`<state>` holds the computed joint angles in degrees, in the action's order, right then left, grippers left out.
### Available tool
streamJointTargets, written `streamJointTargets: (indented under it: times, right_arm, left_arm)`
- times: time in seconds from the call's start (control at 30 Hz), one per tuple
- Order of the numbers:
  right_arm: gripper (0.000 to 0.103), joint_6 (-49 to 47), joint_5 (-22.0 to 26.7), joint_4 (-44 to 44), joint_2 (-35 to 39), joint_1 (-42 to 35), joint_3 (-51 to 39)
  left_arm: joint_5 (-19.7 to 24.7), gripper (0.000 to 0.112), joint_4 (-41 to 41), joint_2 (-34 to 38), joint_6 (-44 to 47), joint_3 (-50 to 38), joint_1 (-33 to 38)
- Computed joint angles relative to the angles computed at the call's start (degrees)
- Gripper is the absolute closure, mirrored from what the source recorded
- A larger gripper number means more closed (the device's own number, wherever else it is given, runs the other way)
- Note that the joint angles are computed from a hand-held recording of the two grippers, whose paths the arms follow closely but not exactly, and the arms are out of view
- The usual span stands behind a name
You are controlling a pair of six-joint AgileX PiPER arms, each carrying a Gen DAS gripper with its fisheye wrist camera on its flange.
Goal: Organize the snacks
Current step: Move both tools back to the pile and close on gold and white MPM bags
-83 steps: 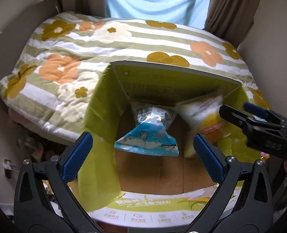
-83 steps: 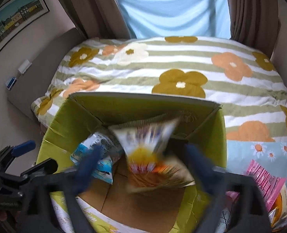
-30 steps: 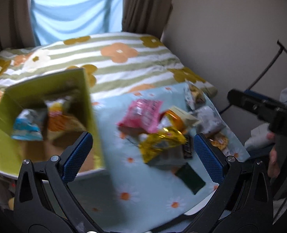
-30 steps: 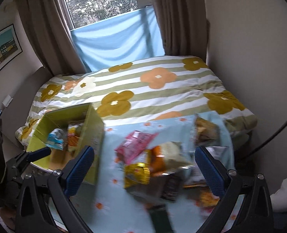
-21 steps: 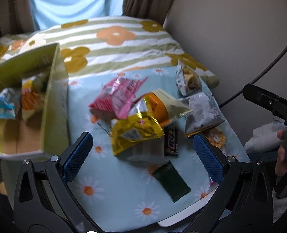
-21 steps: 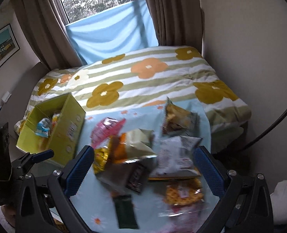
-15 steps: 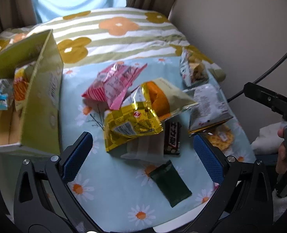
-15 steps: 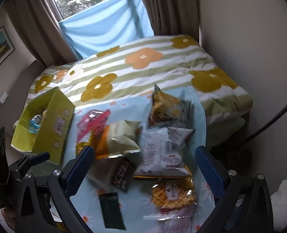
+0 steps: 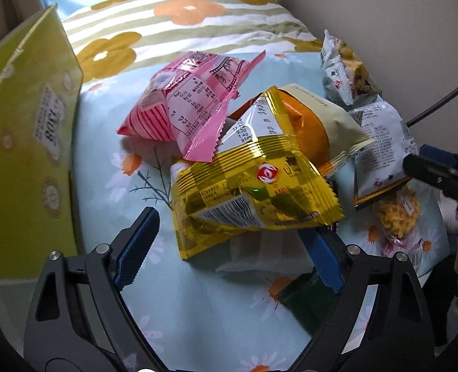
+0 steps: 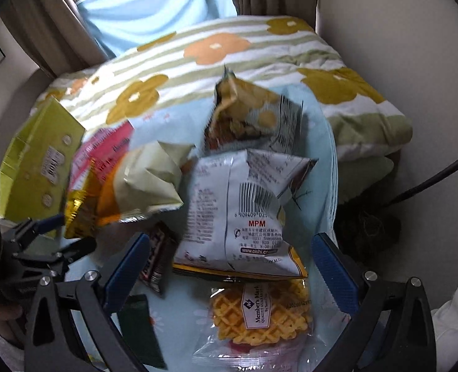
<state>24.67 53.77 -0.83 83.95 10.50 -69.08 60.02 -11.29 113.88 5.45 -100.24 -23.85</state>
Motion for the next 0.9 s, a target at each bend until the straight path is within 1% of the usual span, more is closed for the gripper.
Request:
streamJointTargets:
  times: [0.03, 0.07, 0.1, 0.2, 0.33, 0.6, 0.67, 0.73, 0.9]
  right_arm:
    - [0.0, 0.0, 0.1, 0.4, 0.6, -0.2, -0.2]
    - [0.0, -0.2, 0.1, 1.0, 1.2, -0.5, -0.3]
    - [0.0, -0.2, 0.1, 1.3, 1.8, -0.6, -0.5]
    - [0.0, 0.5, 0.7, 0.8, 3.6, -0.4, -1.6]
    - [0.0, 0.6, 1.9, 0.7, 6.1, -0.7, -3.2]
    - [0.0, 1.6, 2.4, 0.6, 8.6, -1.2, -4.9]
    - [0.0, 2.0, 2.5, 0.4, 8.9, -1.1, -5.1]
    - [0.0, 2.3, 2.6, 0.4, 9.4, -1.0, -5.5]
    - [0.0, 3.1, 2.8, -0.5, 10.5, -0.6, -5.9]
  left_arm:
    - [0.2, 0.024, -0.7, 0.5, 0.6, -0.5, 0.3]
    - [0.5, 0.03, -1.5, 1.1, 1.4, -1.2, 0.6]
    - [1.1, 0.033, -2.3, 1.9, 2.2, -2.3, 0.9]
    - [2.4, 0.034, -1.5, 4.0, 2.8, -5.7, 0.8]
    - [4.5, 0.035, -2.5, 6.2, 3.9, -9.6, 1.1]
    - [6.0, 0.041, -3.4, 9.7, 6.3, -15.3, 1.6]
    - [5.6, 0.05, -3.5, 9.6, 7.0, -15.2, 1.6]
    - [5.5, 0.06, -1.7, 9.5, 6.6, -15.2, 1.0]
    - [5.5, 0.066, -1.0, 9.7, 6.8, -15.8, 1.1]
